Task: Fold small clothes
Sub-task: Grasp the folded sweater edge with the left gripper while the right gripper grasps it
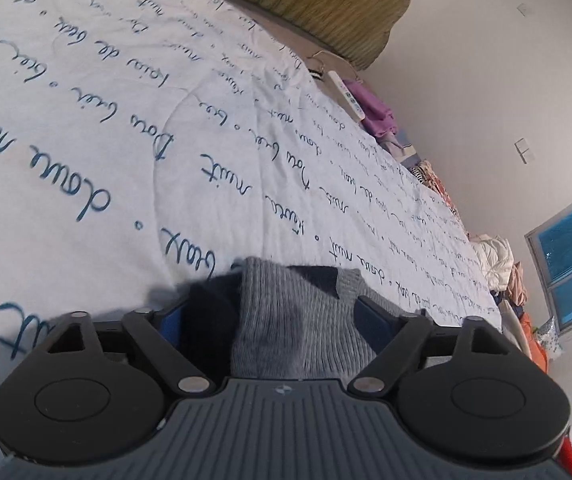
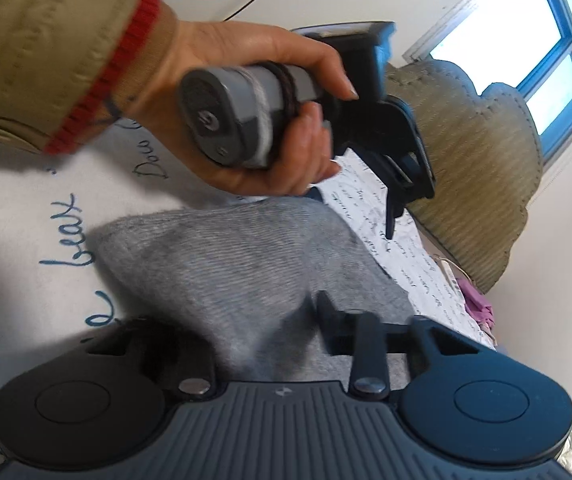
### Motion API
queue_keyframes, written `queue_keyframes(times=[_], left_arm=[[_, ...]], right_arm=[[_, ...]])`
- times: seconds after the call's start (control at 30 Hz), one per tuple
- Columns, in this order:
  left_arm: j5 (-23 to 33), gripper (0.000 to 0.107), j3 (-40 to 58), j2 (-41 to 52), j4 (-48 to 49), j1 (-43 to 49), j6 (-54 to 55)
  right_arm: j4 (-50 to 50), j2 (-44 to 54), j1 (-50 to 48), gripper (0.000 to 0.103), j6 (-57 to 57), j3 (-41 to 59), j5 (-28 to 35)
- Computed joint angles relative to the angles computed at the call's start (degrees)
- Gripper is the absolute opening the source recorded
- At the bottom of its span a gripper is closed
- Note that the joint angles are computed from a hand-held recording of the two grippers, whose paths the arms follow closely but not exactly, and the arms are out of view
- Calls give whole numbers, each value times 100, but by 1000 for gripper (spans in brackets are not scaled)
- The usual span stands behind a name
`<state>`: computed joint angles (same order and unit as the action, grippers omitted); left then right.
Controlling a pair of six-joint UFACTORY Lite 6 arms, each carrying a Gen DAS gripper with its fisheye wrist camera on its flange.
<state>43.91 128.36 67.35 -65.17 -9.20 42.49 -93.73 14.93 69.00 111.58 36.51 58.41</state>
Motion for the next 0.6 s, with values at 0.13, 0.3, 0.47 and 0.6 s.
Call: queue_keyframes(times=[0.13, 0.3, 0.47, 0.6], left_arm=[[-292, 46, -18, -11, 238, -113, -151], [-705, 12, -157, -239, 1152, -335, -741], [-1956, 11, -1498, -1399, 2329, -939, -1085], [-2296, 10, -1760, -1900, 3763, -1331, -2278]], right_arm=[[-143, -1, 10, 18, 147, -88, -19], [-321, -367, -79, 12, 394, -357, -223], [-737, -1059, -395, 10, 822, -775, -551], [-762, -1738, -336, 9, 1042, -1191, -477]])
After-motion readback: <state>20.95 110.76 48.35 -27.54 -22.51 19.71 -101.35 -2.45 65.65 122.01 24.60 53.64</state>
